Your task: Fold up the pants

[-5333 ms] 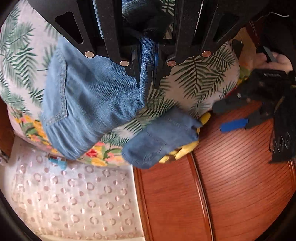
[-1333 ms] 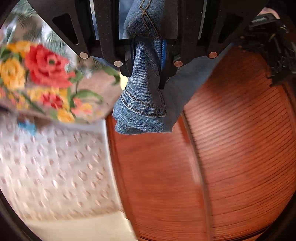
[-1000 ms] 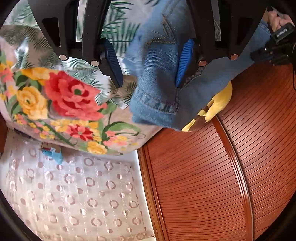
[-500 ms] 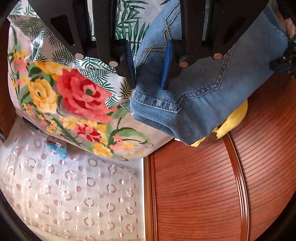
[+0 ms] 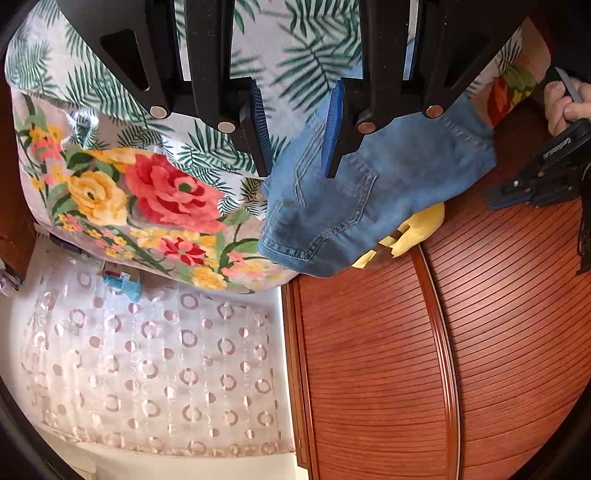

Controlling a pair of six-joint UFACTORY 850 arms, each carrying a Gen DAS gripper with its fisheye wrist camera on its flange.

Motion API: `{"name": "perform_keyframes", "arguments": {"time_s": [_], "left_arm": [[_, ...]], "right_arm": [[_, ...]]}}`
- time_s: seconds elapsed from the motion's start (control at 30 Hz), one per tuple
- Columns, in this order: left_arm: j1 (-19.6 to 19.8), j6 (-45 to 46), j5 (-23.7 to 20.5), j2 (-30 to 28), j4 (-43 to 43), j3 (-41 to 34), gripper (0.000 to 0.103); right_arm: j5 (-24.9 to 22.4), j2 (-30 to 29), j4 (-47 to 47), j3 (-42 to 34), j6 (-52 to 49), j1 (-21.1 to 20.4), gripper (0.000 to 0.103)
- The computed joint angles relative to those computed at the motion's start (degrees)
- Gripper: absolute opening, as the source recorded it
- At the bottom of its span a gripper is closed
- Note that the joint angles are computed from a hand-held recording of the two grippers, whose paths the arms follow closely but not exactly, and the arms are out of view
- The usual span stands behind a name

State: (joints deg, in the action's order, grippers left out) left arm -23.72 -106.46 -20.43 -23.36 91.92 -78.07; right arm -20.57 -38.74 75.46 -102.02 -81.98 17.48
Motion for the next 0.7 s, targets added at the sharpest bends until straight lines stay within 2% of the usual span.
{"name": "perform_keyframes", "arguments": {"time_s": [0.07, 0.2, 0.3, 0.4, 0.43, 0.5, 0.6, 0.7], "left_arm": [[-0.85, -0.65, -0.15, 0.37, 0.64, 0.21, 0.006], [-2.73, -2.10, -0.17, 0.60, 2.13, 0.36, 0.024], [-4.19, -3.20, -0.32, 0.41, 3.30, 0.24, 0.042], [-5.26, -5.06, 1.16, 0.26, 5.24, 0.11, 0.051], [-5.54, -5.23, 1.72, 0.16, 5.28, -0.07, 0.063], [-6.39, -8.05, 1.76, 0.15, 7.75, -0.04, 0.080], [-7.66, -10.70, 1.55, 0.20, 10.70, -0.06, 0.082], [-8.62, -11.50, 2.44, 0.04, 10.77, -0.52, 0.092]], "right_arm": [[0.89, 4.19, 6.52, 6.13, -7.02, -0.34, 0.029], [1.95, 10.83, 18.72, 15.81, -19.39, -1.23, 0.029], [1.98, 15.88, 26.85, 22.82, -27.07, -1.92, 0.029], [1.84, 20.90, 34.56, 29.46, -34.30, -2.59, 0.029], [1.77, 22.49, 36.83, 31.54, -36.42, -2.83, 0.029], [1.96, 24.91, 39.32, 34.63, -38.55, -3.18, 0.029], [2.23, 28.12, 42.93, 38.65, -41.68, -3.76, 0.029], [2.77, 31.08, 46.16, 42.13, -43.99, -3.98, 0.029]]}}
